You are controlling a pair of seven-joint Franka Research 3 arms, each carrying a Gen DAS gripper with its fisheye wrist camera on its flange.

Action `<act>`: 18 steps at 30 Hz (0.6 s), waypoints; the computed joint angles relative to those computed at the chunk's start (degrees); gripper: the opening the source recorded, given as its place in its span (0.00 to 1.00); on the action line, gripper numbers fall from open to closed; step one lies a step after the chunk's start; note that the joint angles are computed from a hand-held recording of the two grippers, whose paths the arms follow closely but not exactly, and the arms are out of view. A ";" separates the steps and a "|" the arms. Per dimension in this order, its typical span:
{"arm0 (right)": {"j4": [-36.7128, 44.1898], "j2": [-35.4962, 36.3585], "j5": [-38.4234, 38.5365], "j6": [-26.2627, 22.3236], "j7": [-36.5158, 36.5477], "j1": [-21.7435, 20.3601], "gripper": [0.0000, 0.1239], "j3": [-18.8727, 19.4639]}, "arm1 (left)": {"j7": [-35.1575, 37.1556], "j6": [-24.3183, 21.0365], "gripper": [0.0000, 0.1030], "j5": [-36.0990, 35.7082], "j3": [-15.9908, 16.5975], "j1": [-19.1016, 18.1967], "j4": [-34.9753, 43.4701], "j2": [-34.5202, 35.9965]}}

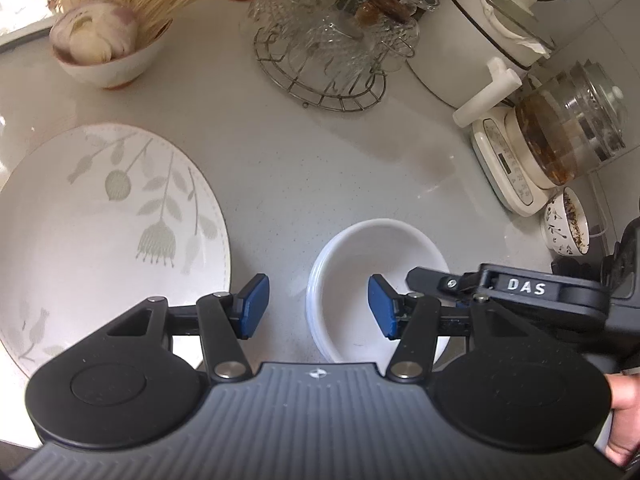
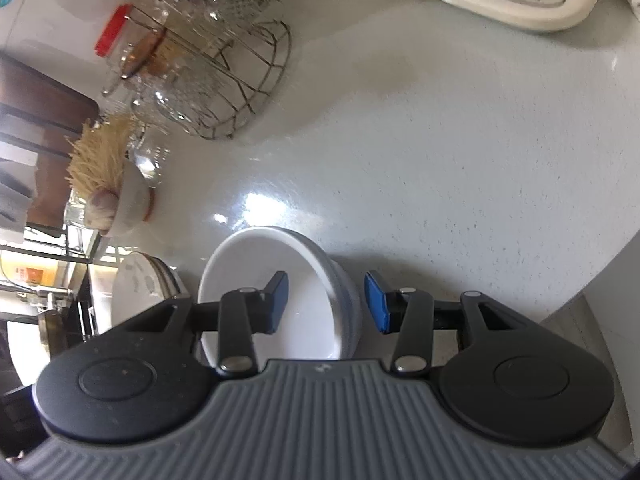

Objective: Organize plates and bowls
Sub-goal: 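Close both grippers on the rim of the stacked bowls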

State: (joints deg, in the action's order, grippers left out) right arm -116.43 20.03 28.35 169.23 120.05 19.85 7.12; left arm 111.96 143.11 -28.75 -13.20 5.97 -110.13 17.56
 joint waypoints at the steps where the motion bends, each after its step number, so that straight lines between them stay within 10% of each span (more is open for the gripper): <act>1: 0.19 0.19 0.21 -0.35 0.00 -0.10 0.36 0.13 | 0.00 -0.06 0.59 0.09 -0.02 -0.04 0.09 0.10; 18: 0.38 0.16 2.64 -2.60 -2.43 -1.49 0.16 0.76 | -1.50 0.40 0.59 2.28 -0.78 -0.47 1.31 1.62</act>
